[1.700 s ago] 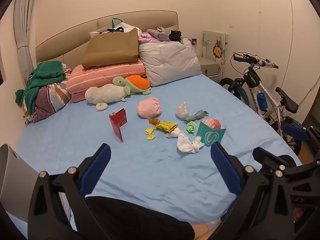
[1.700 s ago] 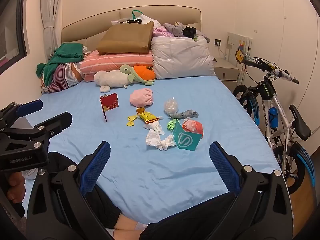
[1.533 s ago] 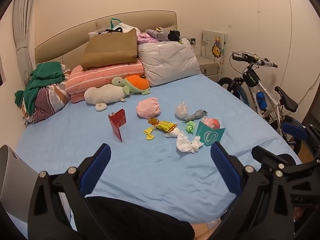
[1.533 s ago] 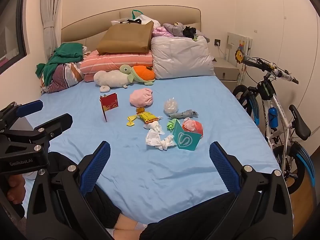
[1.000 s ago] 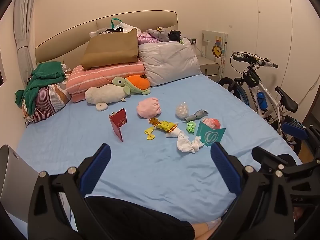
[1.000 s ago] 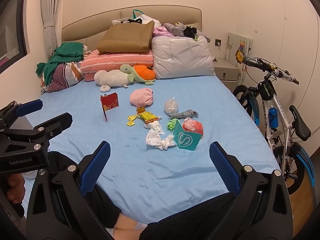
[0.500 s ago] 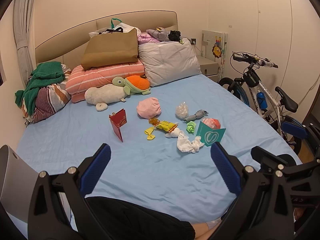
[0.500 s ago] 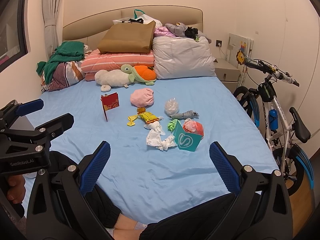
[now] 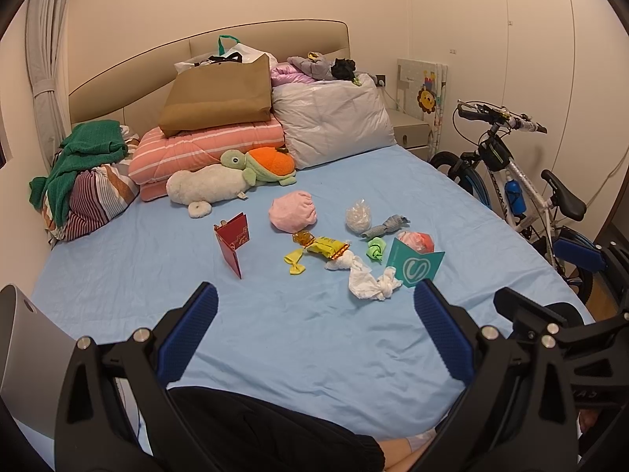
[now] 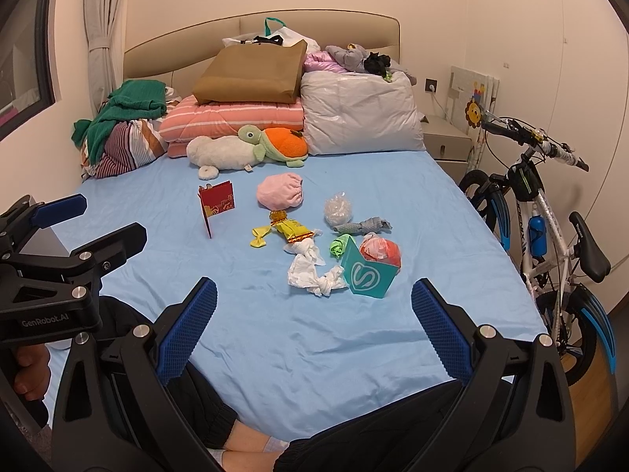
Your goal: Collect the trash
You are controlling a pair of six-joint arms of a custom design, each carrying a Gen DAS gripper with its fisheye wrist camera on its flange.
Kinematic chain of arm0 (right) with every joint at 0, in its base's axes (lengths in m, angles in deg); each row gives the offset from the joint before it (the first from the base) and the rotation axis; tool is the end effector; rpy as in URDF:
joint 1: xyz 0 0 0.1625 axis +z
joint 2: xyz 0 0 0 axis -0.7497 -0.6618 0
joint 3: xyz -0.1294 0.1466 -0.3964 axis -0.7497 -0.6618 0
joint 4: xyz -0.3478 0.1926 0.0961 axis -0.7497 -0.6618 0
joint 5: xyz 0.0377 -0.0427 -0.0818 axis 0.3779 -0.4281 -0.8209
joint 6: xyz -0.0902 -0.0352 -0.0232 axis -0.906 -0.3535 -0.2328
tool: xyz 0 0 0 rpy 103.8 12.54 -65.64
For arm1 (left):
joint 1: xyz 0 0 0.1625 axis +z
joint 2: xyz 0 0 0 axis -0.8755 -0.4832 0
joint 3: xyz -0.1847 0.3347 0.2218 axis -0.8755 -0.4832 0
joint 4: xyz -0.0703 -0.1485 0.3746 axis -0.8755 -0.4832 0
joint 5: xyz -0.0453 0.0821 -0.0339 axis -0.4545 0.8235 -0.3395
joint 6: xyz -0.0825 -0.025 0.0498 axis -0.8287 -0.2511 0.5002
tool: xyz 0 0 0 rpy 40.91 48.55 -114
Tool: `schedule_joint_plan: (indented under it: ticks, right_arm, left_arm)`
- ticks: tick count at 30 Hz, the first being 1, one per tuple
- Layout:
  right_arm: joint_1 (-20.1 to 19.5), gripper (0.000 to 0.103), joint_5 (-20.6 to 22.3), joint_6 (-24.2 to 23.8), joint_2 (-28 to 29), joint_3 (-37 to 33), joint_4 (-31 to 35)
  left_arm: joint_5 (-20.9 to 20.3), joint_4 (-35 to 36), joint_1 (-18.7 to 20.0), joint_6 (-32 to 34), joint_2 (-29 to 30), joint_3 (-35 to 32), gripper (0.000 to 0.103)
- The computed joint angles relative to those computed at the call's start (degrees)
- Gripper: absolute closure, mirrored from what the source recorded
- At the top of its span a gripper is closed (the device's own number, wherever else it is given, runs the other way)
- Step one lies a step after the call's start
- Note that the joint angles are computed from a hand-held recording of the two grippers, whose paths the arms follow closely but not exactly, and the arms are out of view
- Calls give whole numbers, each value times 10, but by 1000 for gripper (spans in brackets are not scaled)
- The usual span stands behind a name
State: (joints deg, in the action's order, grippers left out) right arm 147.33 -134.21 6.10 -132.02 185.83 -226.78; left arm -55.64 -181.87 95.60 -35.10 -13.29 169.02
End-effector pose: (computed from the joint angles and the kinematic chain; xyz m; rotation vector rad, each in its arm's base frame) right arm 0.1890 -0.5764 0.3394 0.8138 -2.3036 0.9363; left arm -0.4218 -0.5623 0.1356 0.4302 2.0927 -1.0207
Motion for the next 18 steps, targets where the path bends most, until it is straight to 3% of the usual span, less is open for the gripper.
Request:
schedule_joint_plan:
  ticks: [18]
  right_arm:
    - [-3,7,-3,4,6,-10,4]
  left_arm:
    - [-9,-15,8,16,13,-6,4]
